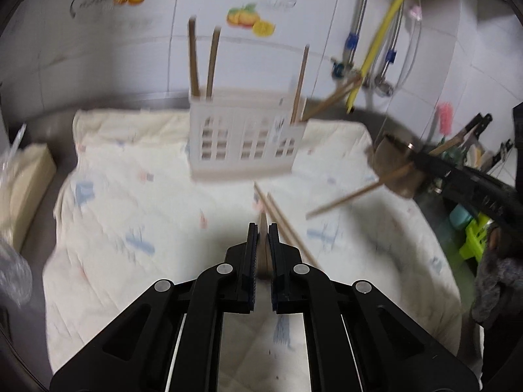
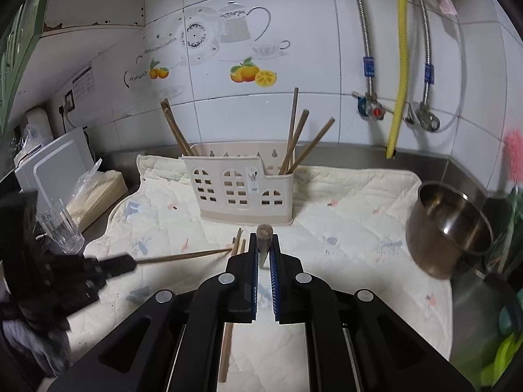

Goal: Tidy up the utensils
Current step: 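Lift the left tool's chopstick upright over the holder while the right tool lifts its own, then lower both chopsticks into the white holder and open both tools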

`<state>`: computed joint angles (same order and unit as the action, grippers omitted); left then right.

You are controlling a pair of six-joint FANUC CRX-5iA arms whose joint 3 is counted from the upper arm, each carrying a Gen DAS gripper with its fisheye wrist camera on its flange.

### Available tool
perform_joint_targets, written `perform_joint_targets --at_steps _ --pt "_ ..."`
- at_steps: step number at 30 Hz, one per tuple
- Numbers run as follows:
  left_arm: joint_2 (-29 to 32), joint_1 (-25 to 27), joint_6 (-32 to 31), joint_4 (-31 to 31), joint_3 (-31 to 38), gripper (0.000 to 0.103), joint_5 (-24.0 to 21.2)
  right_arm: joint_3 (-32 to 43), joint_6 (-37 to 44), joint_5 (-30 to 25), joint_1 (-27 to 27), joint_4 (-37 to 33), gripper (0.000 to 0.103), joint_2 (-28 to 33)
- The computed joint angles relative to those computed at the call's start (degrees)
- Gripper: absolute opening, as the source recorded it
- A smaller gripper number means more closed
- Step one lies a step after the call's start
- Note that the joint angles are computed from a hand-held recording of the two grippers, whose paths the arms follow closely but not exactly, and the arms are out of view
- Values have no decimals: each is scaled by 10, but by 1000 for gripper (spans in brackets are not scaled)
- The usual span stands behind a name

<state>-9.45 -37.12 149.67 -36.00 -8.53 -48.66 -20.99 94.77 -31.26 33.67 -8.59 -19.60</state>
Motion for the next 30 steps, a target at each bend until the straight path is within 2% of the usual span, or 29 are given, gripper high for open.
perform_joint_targets --at_steps 8,18,22,30 --pt "3 47 -90 38 38 5 13 114 75 -72 -33 -63 7 62" --pt "7 100 -192 101 79 5 41 219 102 -118 -41 -85 7 119" --pt "11 100 -205 82 120 5 35 269 113 -131 -51 -111 7 142" --pt "44 95 -195 6 216 5 4 329 91 -111 -44 -93 7 176"
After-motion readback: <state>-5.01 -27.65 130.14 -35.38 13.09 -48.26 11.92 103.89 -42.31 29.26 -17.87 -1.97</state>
